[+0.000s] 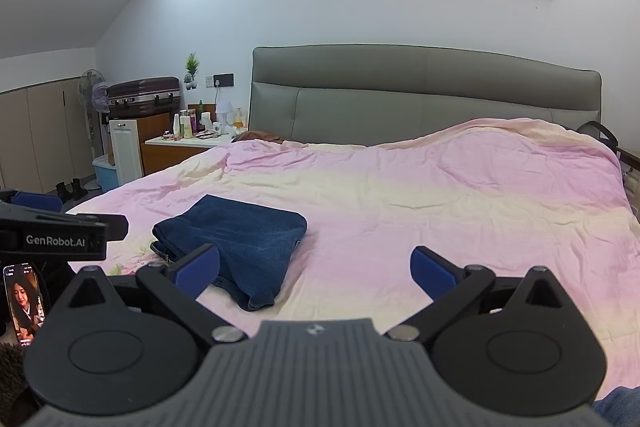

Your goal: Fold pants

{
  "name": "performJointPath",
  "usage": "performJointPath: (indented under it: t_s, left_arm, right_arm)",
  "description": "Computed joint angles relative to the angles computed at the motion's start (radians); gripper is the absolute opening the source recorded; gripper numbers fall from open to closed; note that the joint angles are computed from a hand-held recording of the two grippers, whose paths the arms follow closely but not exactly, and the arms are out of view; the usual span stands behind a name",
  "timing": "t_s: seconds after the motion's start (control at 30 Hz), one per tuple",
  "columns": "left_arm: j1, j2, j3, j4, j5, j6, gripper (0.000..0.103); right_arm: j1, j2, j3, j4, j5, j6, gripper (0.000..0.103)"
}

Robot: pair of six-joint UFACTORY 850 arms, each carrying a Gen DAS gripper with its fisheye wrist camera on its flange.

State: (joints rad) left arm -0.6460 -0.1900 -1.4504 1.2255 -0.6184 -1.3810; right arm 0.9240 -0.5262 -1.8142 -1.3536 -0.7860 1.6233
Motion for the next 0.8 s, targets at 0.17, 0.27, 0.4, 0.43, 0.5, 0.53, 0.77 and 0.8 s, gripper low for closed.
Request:
performJointPath:
  t_s: [0.17, 0.27, 0.4, 0.43, 0.5, 0.53, 0.77, 0.8]
  left_arm:
    - [0.002, 0.004, -0.001, -0.005, 0.003, 0.009, 0.102]
    - [0.003, 0.005, -0.004, -0.009, 0.001, 0.017, 0.102]
    - [0.004, 0.008, -0.005, -0.008, 0.003, 0.019, 0.102]
    - [0.005, 0.008, -0.006, -0.01, 0.004, 0.022, 0.102]
    - [0.009, 0.011, -0.011, -0.023, 0.012, 0.04, 0.102]
    - [0.011, 0.013, -0.009, -0.026, 0.016, 0.045, 0.102]
    - [0.018, 0.019, -0.003, -0.021, 0.029, 0.05, 0.102]
    - [0.017, 0.019, 0.0, -0.017, 0.031, 0.046, 0.102]
  right_arm:
    - [0.001, -0.001, -0.001, 0.0, 0.0, -0.001, 0.098]
    - [0.001, -0.002, -0.004, 0.003, 0.0, -0.002, 0.098]
    - [0.001, -0.002, -0.004, 0.002, -0.001, -0.001, 0.098]
    - [0.001, -0.002, -0.004, 0.002, -0.001, -0.001, 0.098]
    - [0.001, -0.001, -0.004, 0.0, 0.001, 0.001, 0.098]
    - [0.001, -0.002, -0.005, 0.001, 0.0, -0.002, 0.098]
    - [0.0, 0.003, -0.001, 0.004, 0.01, 0.007, 0.098]
    - [0.0, 0.003, -0.001, 0.004, 0.01, 0.006, 0.098]
